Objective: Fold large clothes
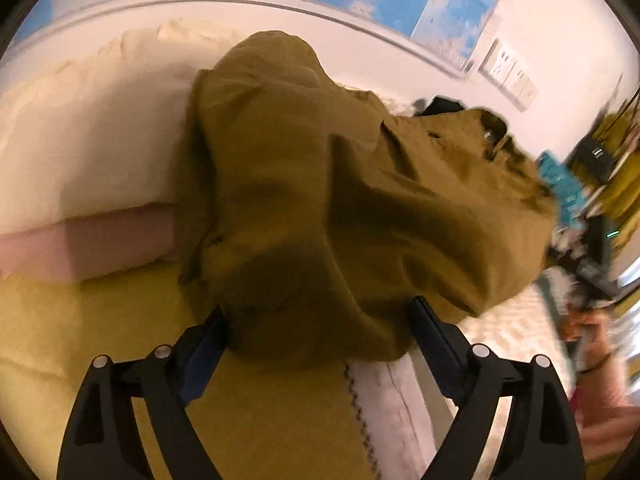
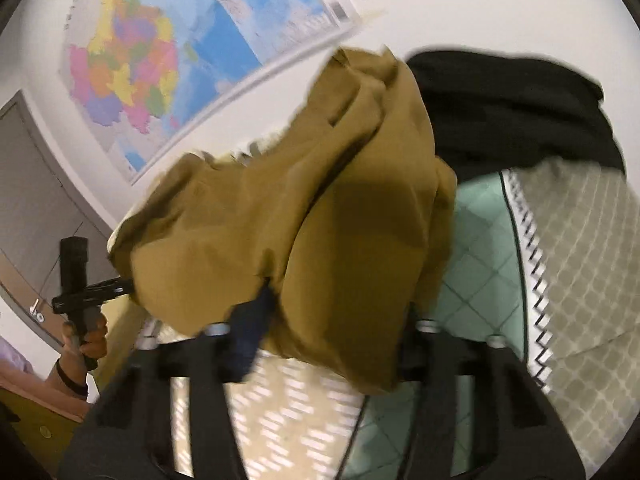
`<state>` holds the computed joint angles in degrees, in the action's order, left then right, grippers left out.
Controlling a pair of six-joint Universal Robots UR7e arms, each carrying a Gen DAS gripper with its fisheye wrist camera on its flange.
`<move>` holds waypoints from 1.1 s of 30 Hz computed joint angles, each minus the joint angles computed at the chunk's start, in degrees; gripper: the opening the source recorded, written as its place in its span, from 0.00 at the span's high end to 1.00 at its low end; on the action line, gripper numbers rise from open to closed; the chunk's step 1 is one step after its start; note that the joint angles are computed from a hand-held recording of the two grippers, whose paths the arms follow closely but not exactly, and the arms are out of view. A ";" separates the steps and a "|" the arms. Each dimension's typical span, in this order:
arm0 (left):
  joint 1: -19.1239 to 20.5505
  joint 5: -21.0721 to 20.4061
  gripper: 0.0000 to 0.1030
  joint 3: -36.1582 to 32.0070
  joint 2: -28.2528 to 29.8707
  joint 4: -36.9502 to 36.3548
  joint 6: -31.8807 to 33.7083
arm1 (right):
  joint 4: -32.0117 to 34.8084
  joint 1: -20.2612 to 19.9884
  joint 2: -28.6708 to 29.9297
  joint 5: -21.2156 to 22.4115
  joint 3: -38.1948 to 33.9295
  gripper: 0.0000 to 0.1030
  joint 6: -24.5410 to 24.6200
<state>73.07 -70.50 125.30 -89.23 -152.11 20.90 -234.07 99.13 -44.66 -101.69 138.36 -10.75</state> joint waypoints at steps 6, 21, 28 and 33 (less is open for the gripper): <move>-0.15 -2.59 0.78 0.21 -6.15 5.05 -2.29 | -2.11 4.82 -6.52 1.68 7.21 0.80 1.04; -3.98 -10.22 0.38 6.56 -25.77 10.36 7.53 | -18.17 11.60 5.17 -19.46 10.93 0.30 3.89; -10.90 -1.01 0.34 9.70 -15.44 4.11 11.02 | -9.89 11.74 6.05 -22.73 5.75 0.85 2.11; -7.64 4.99 0.76 5.59 -4.78 3.05 5.29 | -9.18 10.23 3.05 -23.14 6.82 0.92 5.76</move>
